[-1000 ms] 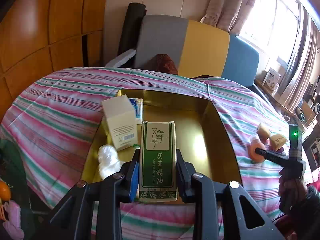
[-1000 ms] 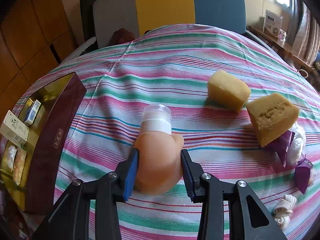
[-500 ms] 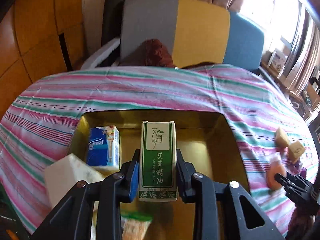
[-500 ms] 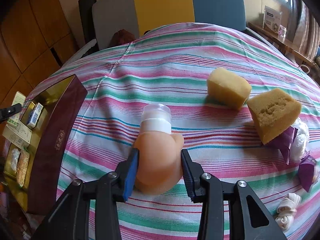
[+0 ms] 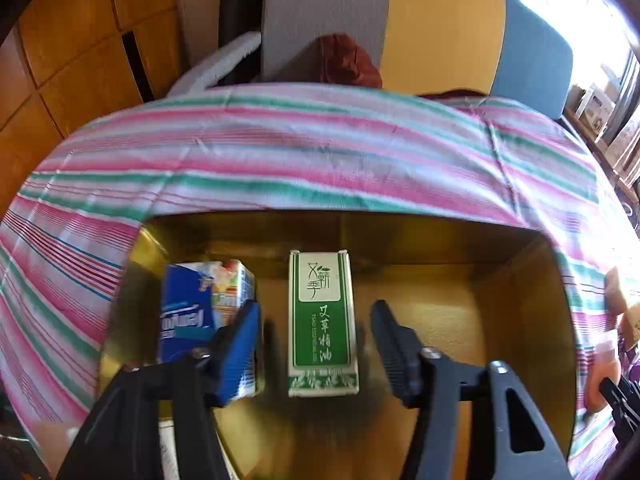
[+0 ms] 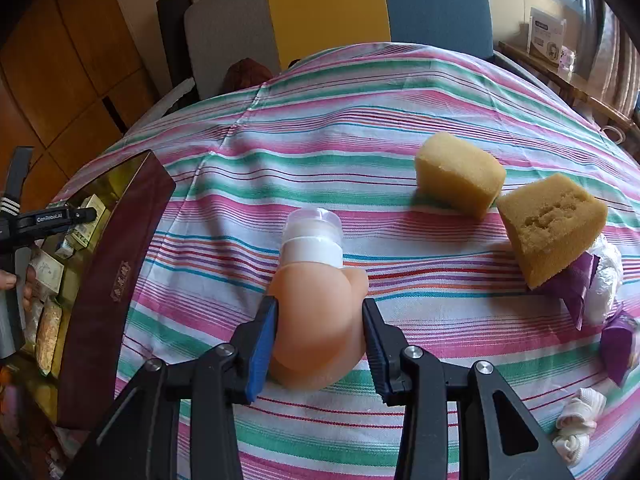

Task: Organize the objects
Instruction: 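Lower the green box into the gold tray and open the left gripper, then carry the pink puff with the right gripper into the tray and release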

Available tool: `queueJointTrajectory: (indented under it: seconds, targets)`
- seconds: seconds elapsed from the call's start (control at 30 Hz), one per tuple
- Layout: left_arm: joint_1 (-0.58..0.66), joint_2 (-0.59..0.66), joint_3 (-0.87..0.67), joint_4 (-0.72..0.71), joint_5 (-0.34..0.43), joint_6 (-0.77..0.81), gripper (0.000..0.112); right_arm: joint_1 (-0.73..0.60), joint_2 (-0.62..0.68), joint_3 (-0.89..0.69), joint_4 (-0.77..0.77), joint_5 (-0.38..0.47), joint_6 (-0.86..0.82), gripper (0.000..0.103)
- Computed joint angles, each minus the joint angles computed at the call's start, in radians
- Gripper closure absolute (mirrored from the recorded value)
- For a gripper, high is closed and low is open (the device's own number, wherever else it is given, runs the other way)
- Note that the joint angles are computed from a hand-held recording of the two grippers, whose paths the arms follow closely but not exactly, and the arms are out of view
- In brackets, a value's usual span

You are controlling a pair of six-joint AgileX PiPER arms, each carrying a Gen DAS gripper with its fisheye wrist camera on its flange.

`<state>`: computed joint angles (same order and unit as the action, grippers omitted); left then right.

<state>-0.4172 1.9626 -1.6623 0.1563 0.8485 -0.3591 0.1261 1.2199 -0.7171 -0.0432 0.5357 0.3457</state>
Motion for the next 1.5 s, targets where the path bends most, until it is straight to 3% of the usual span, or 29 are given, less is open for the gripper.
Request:
queueJointTrajectory:
  seconds: [0.23, 0.47, 0.63, 0.73, 0.9, 1.07, 1.2, 1.37, 1.5]
  targets:
    - [-0.018, -0.219, 0.151, -0.053, -0.100, 0.091, 0.049, 0.035, 0.007, -0.013, -0.075, 0.017, 0.084, 0.061]
    - [-0.014, -0.603, 0.481, -0.061, -0.224, 0.085, 0.049, 0.066, 0.011, -0.052, -0.122, 0.053, 0.160, 0.063]
    - [0.001, -0.823, 0.688, 0.046, -0.205, -0.055, 0.049, 0.135, -0.024, -0.098, -0.171, 0.092, 0.241, 0.063]
    - [0.053, -0.901, 0.773, 0.004, -0.190, -0.045, 0.049, 0.211, -0.033, -0.148, -0.191, 0.119, 0.286, 0.063]
    - [0.149, -0.941, 0.854, -0.102, -0.207, 0.034, 0.049, 0.383, 0.023, -0.275, -0.206, 0.124, 0.318, 0.063]
    - [0.220, -0.969, 0.896, -0.221, -0.224, 0.150, 0.049, 0.523, 0.193, -0.444, -0.153, 0.120, 0.257, 0.062]
    - [0.219, -0.971, 0.913, -0.237, -0.236, 0.167, 0.049, 0.545, 0.396, -0.602, -0.006, 0.139, 0.126, 0.062]
    - [0.262, -0.966, 0.925, -0.332, -0.229, 0.267, 0.049, 0.570, 0.667, -0.850, 0.088, 0.245, 0.006, 0.062]
    - [0.260, -0.966, 0.935, -0.332, -0.233, 0.269, 0.049, 0.600, 0.731, -0.923, 0.057, 0.246, 0.022, 0.056]
